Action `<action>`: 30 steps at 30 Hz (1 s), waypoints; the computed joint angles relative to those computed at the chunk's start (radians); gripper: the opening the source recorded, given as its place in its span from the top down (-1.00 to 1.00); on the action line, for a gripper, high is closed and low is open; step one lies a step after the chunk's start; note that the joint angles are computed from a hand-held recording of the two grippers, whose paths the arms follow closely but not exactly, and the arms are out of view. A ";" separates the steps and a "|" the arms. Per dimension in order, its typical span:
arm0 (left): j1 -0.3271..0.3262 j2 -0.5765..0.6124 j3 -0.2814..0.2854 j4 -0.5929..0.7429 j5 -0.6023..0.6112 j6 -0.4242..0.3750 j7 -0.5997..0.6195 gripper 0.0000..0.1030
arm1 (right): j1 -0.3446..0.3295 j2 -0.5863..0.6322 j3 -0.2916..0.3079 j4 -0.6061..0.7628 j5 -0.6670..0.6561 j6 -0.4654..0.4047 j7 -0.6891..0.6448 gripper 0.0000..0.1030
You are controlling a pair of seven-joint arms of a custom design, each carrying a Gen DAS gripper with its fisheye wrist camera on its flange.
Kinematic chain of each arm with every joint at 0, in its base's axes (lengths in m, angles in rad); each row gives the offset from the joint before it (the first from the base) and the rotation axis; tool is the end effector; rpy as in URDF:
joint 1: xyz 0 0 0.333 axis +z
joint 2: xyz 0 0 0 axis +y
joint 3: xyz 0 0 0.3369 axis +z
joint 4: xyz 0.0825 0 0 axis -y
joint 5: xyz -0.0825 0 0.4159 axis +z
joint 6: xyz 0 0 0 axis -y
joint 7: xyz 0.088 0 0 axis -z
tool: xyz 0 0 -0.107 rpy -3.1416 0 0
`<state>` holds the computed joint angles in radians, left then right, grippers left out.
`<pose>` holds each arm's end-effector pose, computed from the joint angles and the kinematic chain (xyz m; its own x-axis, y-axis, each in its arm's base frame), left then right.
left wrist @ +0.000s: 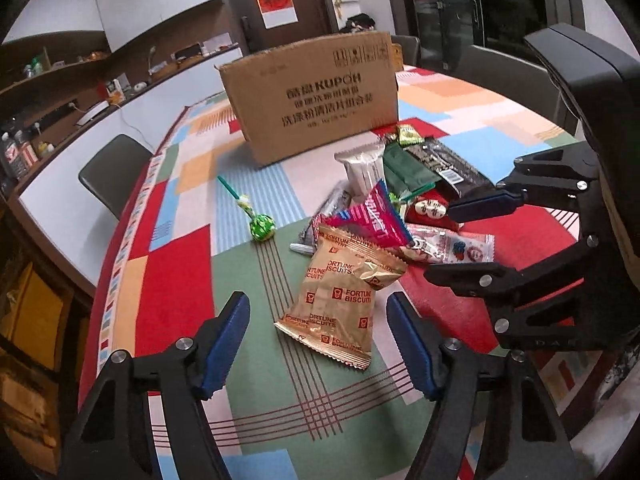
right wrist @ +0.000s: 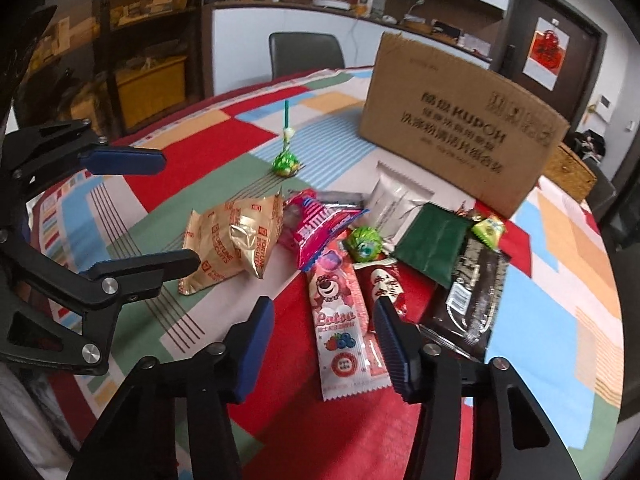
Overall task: Organize snacks
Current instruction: 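Grasp the Fortune Biscuits packet with left tool while right tool grasps the pink Lotso stick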
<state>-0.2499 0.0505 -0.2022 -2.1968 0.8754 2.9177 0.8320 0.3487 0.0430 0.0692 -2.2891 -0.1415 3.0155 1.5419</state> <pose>0.5165 -0.3026 0.4238 -0.4055 -0.8923 -0.1982 -0.6155 0.4269 -0.6625 0.5353 0.2488 0.4110 0.5092 -0.8526 0.1172 -0.6319 -0.4629 -0.6216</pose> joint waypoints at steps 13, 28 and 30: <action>0.006 0.072 -0.011 0.031 -0.271 0.028 0.246 -0.25 | -0.002 0.077 0.005 0.082 0.183 -0.071 -0.181 0.12; 0.060 0.129 -0.094 0.067 -0.750 0.006 0.551 0.15 | -0.013 0.124 0.022 0.145 0.363 -0.118 -0.285 0.31; 0.054 0.123 -0.092 0.064 -0.770 -0.001 0.551 0.18 | -0.008 0.118 0.022 0.138 0.363 -0.119 -0.276 0.34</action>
<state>-0.1956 0.1732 -0.2937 -2.1332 0.1051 2.9170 1.3827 0.3407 0.1613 0.0908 -2.1509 0.2218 2.8963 1.2662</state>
